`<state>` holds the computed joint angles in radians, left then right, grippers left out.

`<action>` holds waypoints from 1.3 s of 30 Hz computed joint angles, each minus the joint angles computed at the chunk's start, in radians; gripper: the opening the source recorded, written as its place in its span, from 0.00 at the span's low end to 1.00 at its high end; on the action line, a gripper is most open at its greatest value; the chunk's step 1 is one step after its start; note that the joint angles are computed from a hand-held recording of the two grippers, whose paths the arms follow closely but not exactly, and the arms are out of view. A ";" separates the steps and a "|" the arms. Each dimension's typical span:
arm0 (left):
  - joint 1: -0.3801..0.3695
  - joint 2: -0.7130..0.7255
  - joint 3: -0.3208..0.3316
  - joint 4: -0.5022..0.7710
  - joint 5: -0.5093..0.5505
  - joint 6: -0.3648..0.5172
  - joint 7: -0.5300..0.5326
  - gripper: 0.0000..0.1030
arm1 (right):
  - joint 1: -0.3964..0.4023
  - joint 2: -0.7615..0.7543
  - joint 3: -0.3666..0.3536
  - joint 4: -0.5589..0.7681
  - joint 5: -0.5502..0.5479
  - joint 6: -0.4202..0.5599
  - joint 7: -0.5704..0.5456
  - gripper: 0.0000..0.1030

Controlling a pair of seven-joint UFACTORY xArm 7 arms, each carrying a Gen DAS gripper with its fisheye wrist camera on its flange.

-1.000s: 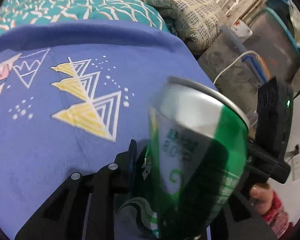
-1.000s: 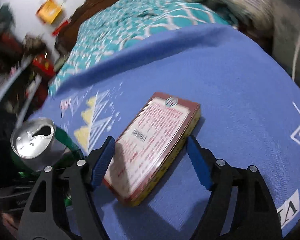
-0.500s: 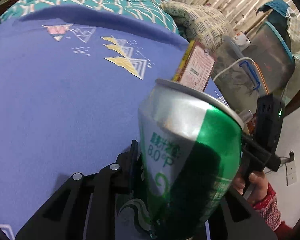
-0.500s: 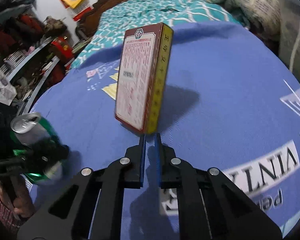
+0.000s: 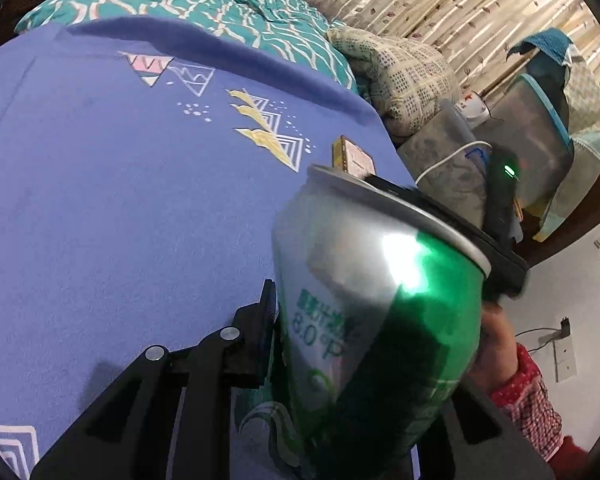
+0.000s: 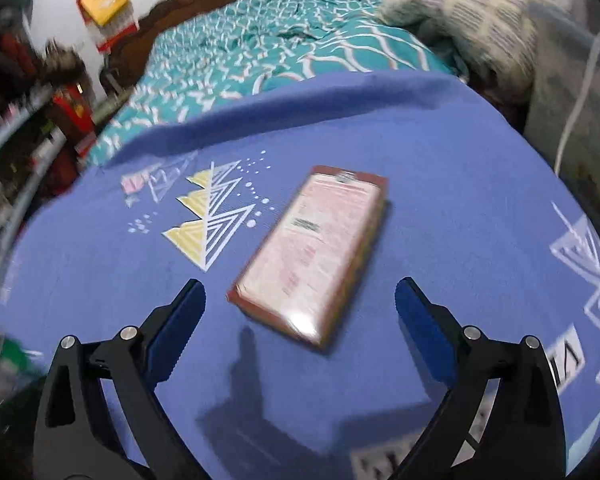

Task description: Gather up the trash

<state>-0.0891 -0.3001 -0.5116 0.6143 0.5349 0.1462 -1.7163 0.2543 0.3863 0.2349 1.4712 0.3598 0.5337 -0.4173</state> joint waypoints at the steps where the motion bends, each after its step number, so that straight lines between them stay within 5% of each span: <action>1: -0.005 -0.008 0.005 -0.009 -0.005 -0.003 0.000 0.16 | 0.048 0.024 -0.036 0.025 -0.081 -0.005 0.054 0.88; 2: -0.007 -0.016 0.004 -0.016 -0.008 -0.003 -0.001 0.16 | 0.083 0.045 -0.064 0.047 -0.145 -0.002 0.103 0.77; 4: -0.008 -0.029 -0.001 -0.021 -0.012 0.003 0.003 0.16 | 0.082 0.056 -0.066 0.046 -0.189 -0.003 0.113 0.73; 8: 0.004 -0.034 -0.028 -0.016 -0.011 -0.001 0.004 0.16 | -0.051 -0.030 0.032 -0.081 -0.037 -0.021 -0.085 0.69; 11: 0.029 0.022 -0.070 0.032 0.023 -0.013 -0.006 0.16 | -0.166 -0.176 0.079 -0.253 0.202 0.022 -0.318 0.68; 14: 0.045 0.129 -0.106 0.120 0.117 -0.022 -0.046 0.16 | -0.232 -0.341 0.035 -0.430 0.394 0.078 -0.541 0.67; 18: 0.006 0.320 -0.117 0.284 0.239 0.006 -0.057 0.16 | -0.267 -0.509 -0.100 -0.599 0.499 0.128 -0.694 0.67; 28: -0.202 0.776 -0.099 0.774 0.140 0.206 0.331 0.16 | -0.247 -0.593 -0.325 -0.714 0.566 0.064 -0.753 0.69; 30: -0.251 0.806 -0.067 0.837 0.127 0.263 0.368 0.16 | -0.236 -0.596 -0.329 -0.725 0.568 0.029 -0.753 0.82; 32: -0.284 0.810 -0.038 0.862 0.109 0.289 0.389 0.24 | -0.216 -0.599 -0.329 -0.731 0.591 0.000 -0.758 0.83; 35: -0.343 0.776 0.022 0.860 0.101 0.319 0.370 0.54 | -0.188 -0.617 -0.329 -0.750 0.629 -0.038 -0.788 0.83; 39: -0.391 0.718 0.082 0.815 0.080 0.329 0.368 0.54 | -0.153 -0.660 -0.343 -0.797 0.662 -0.069 -0.829 0.83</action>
